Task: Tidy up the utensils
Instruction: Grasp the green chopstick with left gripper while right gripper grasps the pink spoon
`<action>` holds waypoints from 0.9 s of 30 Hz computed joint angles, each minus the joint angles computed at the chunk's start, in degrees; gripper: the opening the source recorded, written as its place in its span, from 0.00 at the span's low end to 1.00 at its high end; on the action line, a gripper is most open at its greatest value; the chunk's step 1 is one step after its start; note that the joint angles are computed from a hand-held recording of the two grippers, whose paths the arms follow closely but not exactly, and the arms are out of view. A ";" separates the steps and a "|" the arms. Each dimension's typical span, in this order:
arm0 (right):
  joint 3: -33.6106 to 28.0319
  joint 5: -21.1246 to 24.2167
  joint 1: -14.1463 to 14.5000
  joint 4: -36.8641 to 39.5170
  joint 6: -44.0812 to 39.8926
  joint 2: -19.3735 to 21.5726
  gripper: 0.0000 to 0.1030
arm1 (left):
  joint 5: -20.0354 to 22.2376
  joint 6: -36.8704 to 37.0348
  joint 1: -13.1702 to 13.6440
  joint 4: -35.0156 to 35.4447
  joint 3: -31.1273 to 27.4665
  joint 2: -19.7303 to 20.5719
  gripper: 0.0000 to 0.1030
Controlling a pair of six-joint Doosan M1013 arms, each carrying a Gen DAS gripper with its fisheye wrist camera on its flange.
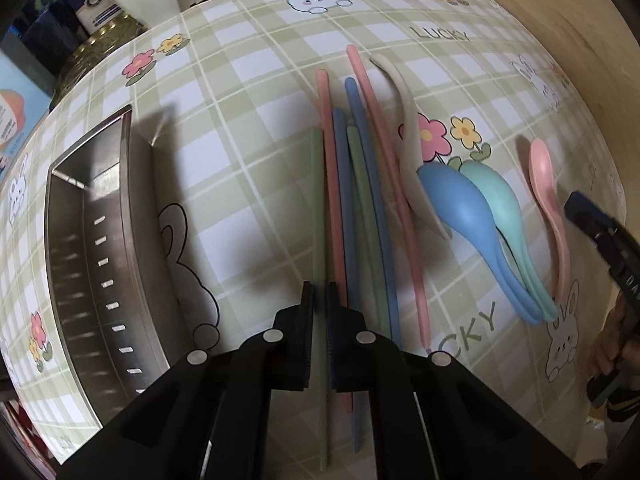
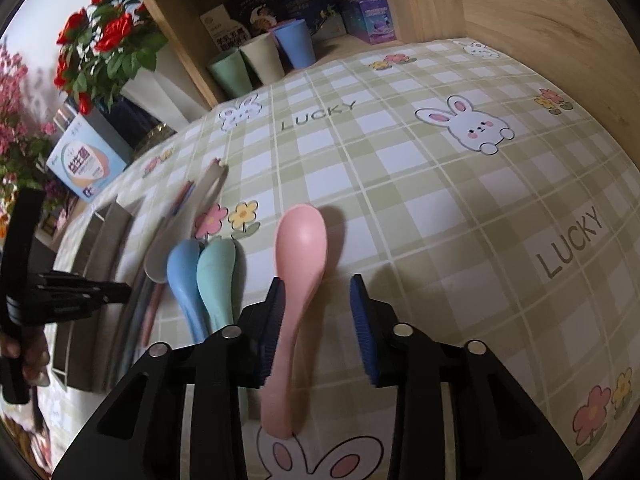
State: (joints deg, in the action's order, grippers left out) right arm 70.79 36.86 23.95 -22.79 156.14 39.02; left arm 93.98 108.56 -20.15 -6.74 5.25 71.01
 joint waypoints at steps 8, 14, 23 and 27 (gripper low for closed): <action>-1.54 0.23 -0.20 6.48 -7.09 1.13 0.28 | -8.09 0.31 0.44 -1.14 12.93 -6.17 0.06; -2.45 -0.94 -0.28 11.77 -11.73 1.83 0.15 | -7.43 -0.05 0.75 -2.27 12.02 -5.74 0.06; -2.13 -3.09 -0.34 14.61 -13.34 2.05 0.14 | -12.72 2.22 0.33 -0.63 18.28 -8.84 0.07; -1.19 -4.48 -0.44 15.48 -13.70 1.65 0.13 | -12.86 2.12 0.21 -0.41 18.27 -8.82 0.07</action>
State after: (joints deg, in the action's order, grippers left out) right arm 69.60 32.39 23.51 -7.31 142.43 40.67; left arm 81.12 110.68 -19.93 -7.15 23.52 62.19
